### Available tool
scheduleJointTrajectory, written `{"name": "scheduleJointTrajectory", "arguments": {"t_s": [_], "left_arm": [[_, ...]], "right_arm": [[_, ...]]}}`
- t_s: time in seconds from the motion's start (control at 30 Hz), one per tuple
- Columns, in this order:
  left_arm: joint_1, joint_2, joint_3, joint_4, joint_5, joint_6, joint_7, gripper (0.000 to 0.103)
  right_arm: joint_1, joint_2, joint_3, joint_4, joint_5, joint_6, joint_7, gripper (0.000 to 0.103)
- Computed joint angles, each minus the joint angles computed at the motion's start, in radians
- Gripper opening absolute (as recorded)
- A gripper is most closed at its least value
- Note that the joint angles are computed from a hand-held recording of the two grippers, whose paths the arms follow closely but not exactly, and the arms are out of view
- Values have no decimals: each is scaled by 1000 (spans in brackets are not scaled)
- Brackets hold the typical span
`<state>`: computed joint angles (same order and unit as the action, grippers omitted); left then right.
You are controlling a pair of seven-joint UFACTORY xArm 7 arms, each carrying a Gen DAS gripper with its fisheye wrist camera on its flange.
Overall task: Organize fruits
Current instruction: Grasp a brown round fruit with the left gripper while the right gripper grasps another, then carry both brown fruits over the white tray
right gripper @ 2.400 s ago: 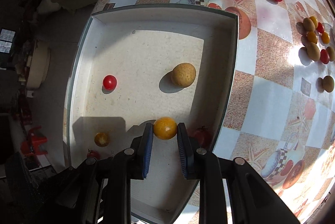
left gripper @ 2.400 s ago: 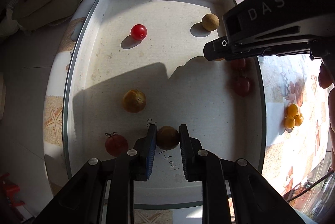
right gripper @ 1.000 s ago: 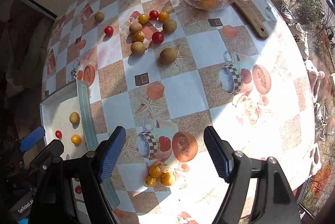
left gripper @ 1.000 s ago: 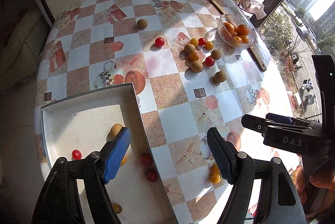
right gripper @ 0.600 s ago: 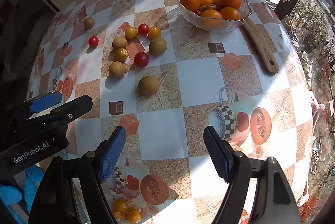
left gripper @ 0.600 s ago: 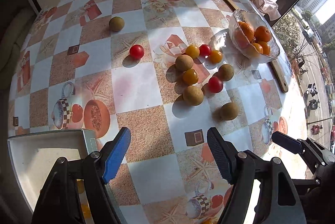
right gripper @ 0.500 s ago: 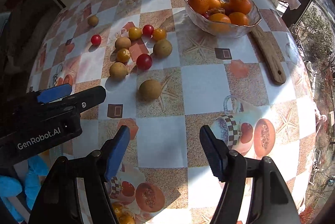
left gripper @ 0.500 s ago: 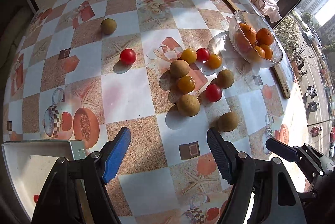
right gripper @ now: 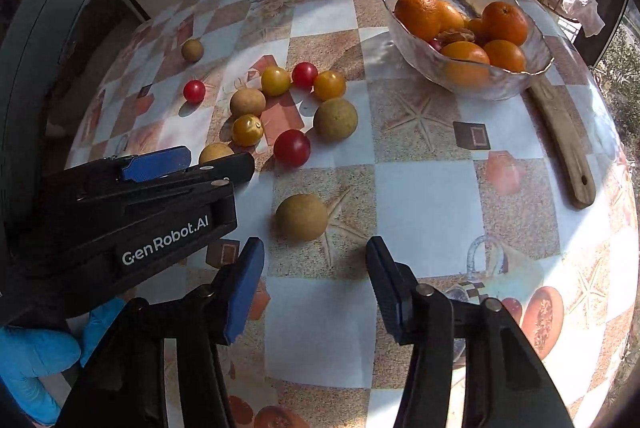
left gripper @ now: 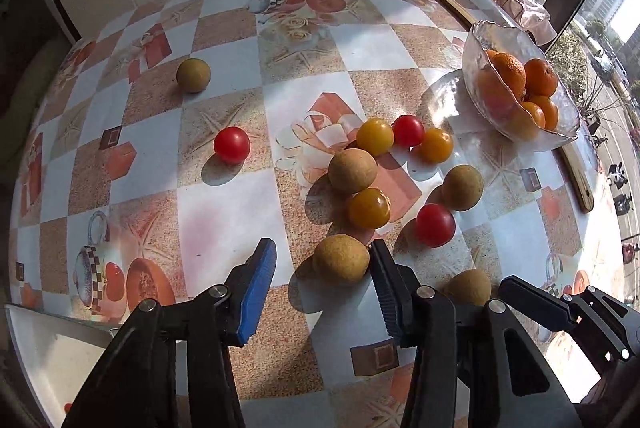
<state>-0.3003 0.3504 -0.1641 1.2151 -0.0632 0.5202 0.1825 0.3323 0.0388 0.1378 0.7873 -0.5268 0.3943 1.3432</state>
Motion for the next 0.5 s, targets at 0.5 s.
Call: {"name": "scheduleJointTrajectory", "arguments": {"t_s": [0.5], "left_arm": [[82,-89,-38,-66,-200,32,155,27]], "right_arm": [[-11,-48,2,-47,5,-41,73,31]]}}
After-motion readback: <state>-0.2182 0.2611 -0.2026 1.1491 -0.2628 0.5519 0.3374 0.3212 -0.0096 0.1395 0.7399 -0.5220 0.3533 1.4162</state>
